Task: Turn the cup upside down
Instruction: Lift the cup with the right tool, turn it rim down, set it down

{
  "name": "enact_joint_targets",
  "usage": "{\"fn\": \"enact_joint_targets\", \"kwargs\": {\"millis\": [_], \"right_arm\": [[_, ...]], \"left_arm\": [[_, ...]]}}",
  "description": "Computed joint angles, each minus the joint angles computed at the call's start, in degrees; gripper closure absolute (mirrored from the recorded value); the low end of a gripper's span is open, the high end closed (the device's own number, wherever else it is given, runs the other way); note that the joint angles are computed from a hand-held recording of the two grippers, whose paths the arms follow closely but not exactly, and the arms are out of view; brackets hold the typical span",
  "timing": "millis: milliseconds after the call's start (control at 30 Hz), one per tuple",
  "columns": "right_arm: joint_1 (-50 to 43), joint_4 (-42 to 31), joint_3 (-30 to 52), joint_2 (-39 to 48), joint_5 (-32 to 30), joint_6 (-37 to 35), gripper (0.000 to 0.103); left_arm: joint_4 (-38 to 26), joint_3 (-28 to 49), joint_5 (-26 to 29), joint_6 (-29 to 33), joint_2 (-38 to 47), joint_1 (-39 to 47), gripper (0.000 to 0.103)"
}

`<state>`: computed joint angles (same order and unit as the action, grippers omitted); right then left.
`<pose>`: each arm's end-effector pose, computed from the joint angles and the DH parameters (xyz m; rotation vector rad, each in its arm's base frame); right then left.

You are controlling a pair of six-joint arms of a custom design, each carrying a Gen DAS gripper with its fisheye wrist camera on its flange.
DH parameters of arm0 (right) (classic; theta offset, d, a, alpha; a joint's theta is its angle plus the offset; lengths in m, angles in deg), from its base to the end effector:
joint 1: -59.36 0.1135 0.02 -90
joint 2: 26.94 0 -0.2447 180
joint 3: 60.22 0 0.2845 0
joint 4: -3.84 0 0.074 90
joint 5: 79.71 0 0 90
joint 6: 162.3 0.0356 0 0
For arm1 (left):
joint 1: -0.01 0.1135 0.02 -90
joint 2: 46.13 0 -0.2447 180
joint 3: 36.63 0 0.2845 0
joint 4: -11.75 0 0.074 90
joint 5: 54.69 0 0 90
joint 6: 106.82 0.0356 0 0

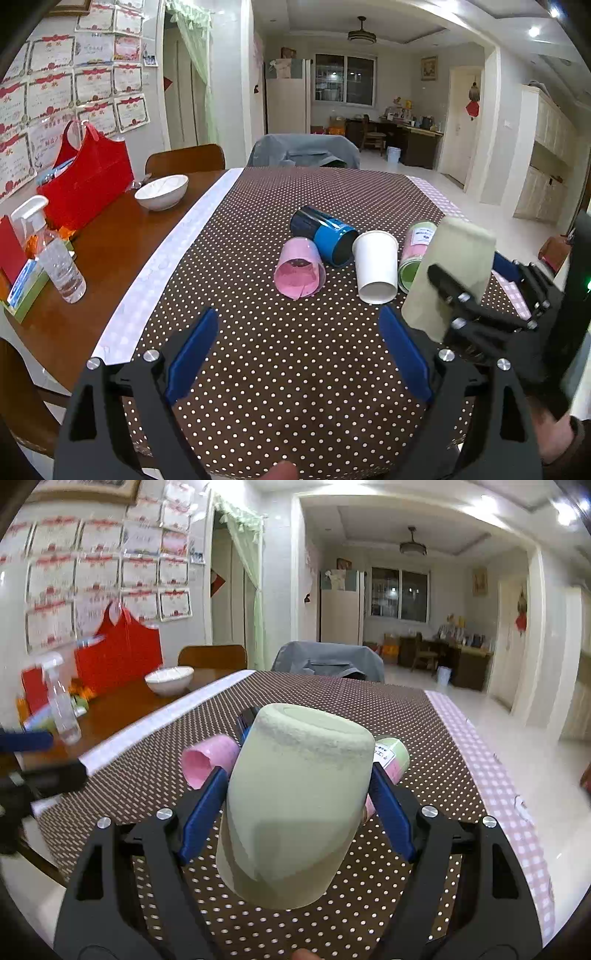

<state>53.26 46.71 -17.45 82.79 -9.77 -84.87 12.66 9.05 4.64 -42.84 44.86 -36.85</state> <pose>0.3116 -0.0210 0.0382 -0.3339 1.9382 0.1355 0.2502 -0.1649 0.0827 -0.0447 2.2163 0.0324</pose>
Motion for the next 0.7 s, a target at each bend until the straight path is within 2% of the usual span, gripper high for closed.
{"fn": "enact_joint_targets", "kwargs": {"millis": [200,700], "right_arm": [[3.02,2.02,2.11,5.79,4.09,-1.95,0.027],[5.14,4.29,0.97,8.2,7.97,-6.17,0.026]], "left_arm": [[0.5,-1.08,0.65,-0.68,0.14,0.8,0.016],[1.03,-1.54,0.8,-0.81,0.01,0.77,0.016]]}}
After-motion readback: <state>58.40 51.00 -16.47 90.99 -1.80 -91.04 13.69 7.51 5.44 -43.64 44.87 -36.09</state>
